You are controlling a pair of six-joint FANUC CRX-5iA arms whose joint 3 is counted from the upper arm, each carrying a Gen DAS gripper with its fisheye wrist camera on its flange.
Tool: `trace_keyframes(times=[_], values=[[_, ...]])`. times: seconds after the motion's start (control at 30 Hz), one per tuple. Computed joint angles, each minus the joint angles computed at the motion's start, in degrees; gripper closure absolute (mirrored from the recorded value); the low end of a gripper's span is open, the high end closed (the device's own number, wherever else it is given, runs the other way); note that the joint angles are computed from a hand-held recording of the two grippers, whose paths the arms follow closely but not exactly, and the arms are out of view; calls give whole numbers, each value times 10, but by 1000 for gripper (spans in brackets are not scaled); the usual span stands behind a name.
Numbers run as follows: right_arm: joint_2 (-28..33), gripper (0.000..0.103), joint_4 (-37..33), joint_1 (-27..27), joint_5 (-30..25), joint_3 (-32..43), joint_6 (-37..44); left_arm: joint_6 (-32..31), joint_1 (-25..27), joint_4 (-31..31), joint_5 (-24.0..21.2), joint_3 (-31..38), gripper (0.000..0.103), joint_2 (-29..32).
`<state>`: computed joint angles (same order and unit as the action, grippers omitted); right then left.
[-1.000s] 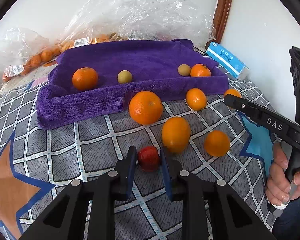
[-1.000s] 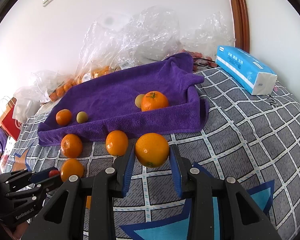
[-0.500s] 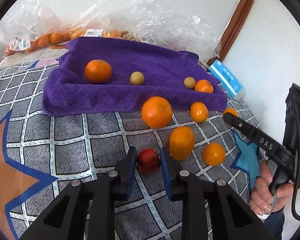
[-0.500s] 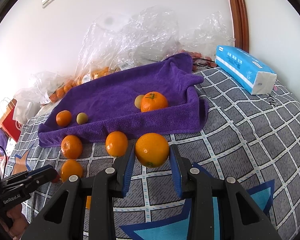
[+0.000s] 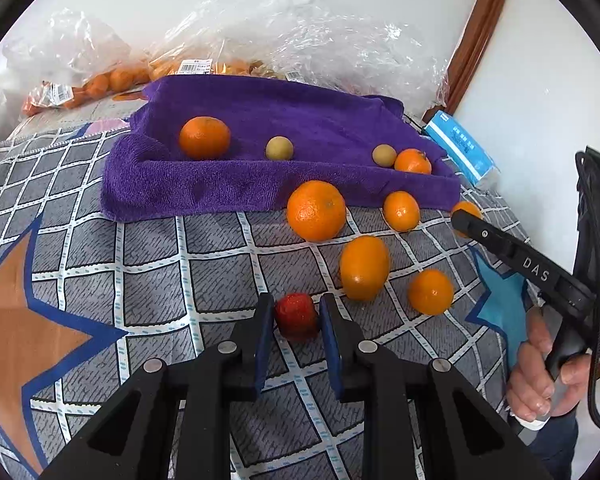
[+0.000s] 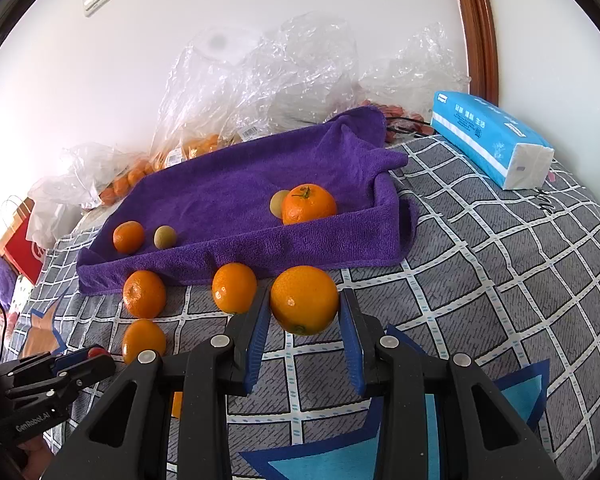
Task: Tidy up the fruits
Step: 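Grasp the red strawberry with the left gripper while the right gripper grasps a large orange, then carry the strawberry with the left gripper while the right carries the orange over the towel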
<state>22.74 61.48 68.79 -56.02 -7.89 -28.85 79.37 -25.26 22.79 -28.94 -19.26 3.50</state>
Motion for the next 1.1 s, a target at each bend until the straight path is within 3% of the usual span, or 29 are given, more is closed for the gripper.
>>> trace_keyframes(times=[0.3,0.63,1.1], values=[[-9,69,7,-1,11,-11,-9,15,15,3,5,-5,81,-24],[-11,69,2,11,-40,24,37,-17,28,47,21,6,81,-28],[24,69,19,-28,-77,122,135,102,34,-72,21,142,80,41]])
